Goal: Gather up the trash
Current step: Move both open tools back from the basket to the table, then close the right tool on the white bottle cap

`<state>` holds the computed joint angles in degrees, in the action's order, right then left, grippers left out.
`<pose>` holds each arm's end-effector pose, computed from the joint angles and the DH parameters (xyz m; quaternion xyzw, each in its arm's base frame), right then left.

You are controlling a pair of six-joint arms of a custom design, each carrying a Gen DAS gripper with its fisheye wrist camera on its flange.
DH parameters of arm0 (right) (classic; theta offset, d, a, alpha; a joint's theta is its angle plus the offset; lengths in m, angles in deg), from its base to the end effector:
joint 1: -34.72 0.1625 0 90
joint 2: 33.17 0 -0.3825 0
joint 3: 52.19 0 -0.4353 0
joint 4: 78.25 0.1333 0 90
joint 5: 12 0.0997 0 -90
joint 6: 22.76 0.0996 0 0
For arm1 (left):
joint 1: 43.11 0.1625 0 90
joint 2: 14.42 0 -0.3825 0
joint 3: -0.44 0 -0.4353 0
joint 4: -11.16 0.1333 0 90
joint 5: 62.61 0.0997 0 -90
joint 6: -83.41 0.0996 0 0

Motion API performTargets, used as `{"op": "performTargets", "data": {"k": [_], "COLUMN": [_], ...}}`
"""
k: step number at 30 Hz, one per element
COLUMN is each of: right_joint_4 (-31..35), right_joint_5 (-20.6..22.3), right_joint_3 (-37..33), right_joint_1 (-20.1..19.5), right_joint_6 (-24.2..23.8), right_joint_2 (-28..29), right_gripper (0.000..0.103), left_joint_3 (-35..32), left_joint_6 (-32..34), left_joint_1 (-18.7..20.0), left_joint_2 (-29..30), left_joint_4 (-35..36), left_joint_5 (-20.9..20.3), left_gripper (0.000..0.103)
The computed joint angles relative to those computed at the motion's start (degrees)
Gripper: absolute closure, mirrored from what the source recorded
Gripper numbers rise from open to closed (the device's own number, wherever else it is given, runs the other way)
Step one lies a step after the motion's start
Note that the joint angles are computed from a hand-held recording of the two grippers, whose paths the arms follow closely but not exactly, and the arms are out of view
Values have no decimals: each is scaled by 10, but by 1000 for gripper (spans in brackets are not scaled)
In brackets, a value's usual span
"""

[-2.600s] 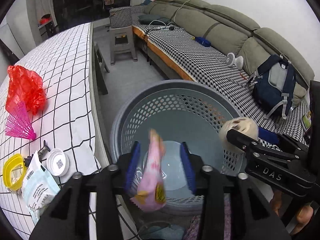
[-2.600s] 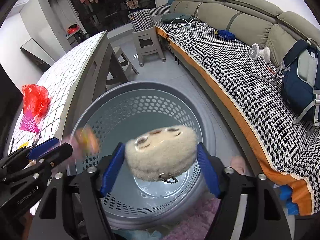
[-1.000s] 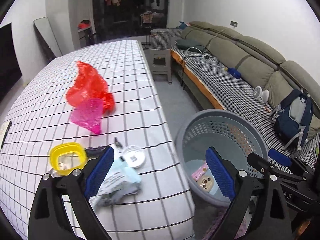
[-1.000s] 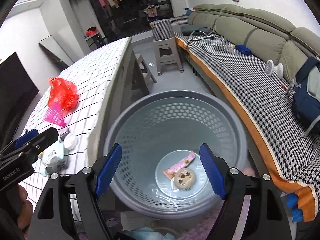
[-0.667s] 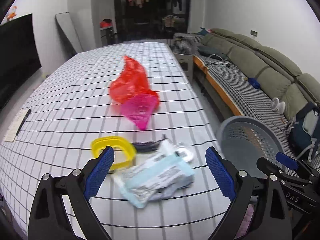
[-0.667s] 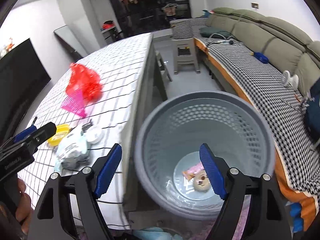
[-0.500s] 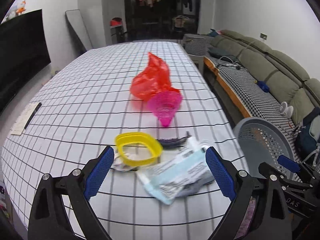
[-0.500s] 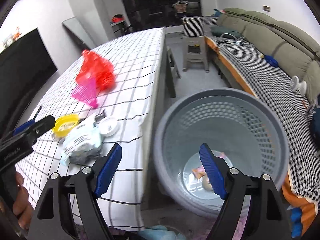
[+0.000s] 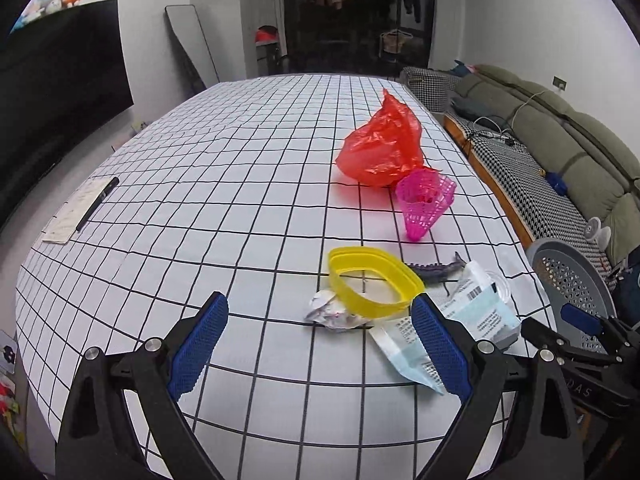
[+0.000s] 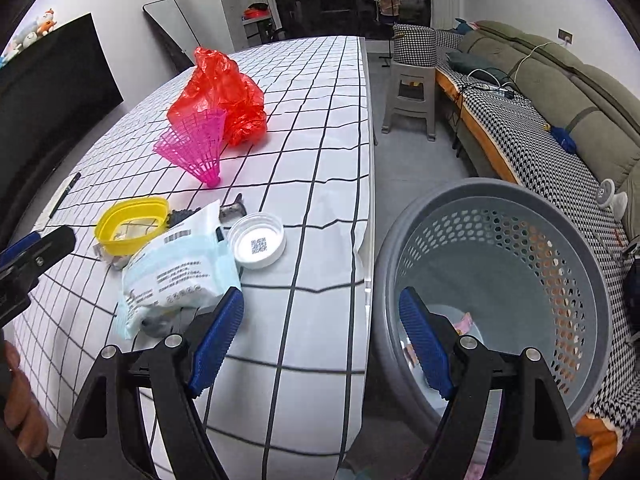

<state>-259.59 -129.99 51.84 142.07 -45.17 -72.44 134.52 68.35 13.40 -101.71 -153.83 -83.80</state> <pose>0.2646 -0.5567 -0.0232 0.2688 -0.9070 0.2124 0.2450 -0.0437 -0.4759 0.2427 -0.0077 0.8119 -0.4085 0.4169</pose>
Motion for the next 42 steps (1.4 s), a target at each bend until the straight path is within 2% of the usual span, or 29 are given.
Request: {"op": "performTargets", "data": {"k": [11,19,26,31,34,39,42], "right_joint_4": [31,27,9,4,5,-3,-6], "right_joint_5": [-15,-33,-60,-60,-50,-49,-48], "right_joint_3": [-50,-83,-106,-120,-121,-119,-114], "right_joint_1": [13,21,27,27,26,25,24], "right_joint_6": [-13,-29,-65,-78,-82,-92,-88], "right_joint_2": [40,72,98,108,109,107,104], "right_gripper": [26,27,27,27,34,55,57], "left_joint_3": [-1,1,1,1,0,-2,-3], "left_joint_6": [7,1,-1,-2,0,-4,-7], "left_joint_1": [15,20,26,29,31,32,32], "left_joint_2": [-12,-20,-23,-23,-24,-22,-21], "left_joint_4": [-5,-1,-1,0,-1,1,6], "left_joint_5": [-11,-15,-17,-19,-20,-21,-22], "left_gripper": [12,12,12,12,12,12,12]}}
